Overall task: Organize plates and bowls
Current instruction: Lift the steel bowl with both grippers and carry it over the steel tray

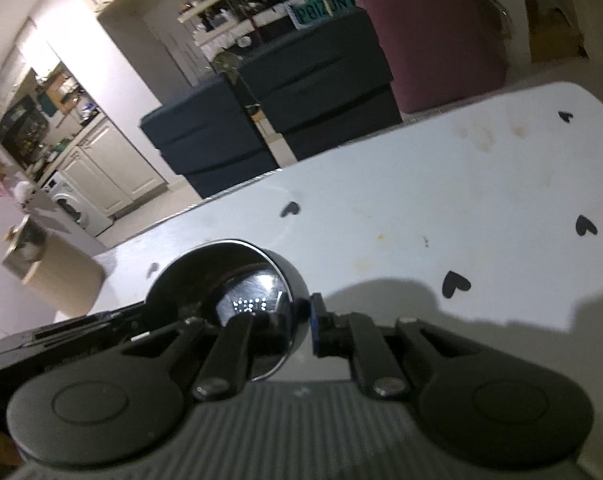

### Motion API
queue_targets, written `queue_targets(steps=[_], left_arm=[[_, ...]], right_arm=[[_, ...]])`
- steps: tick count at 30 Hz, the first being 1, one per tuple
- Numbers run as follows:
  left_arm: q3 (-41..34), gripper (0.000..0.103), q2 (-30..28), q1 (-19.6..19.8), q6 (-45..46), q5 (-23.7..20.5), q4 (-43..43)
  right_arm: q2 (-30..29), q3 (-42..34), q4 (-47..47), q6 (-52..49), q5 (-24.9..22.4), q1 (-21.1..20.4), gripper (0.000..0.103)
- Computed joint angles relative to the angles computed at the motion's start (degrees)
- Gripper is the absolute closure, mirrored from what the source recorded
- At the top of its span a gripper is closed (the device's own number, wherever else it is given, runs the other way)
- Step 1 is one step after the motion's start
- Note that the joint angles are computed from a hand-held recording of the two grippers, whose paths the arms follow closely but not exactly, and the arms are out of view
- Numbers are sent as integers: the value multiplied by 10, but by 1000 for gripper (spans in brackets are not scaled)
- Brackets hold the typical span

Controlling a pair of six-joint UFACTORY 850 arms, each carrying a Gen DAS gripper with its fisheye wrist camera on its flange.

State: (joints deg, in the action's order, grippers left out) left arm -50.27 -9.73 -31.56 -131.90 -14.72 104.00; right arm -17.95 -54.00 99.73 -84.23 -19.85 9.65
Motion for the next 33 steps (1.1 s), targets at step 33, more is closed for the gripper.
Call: queue_targets(steps=[33], left_arm=[[326, 92, 374, -154, -6, -168, -172]], right_arm=[[173, 171, 10, -13, -42, 119, 94]])
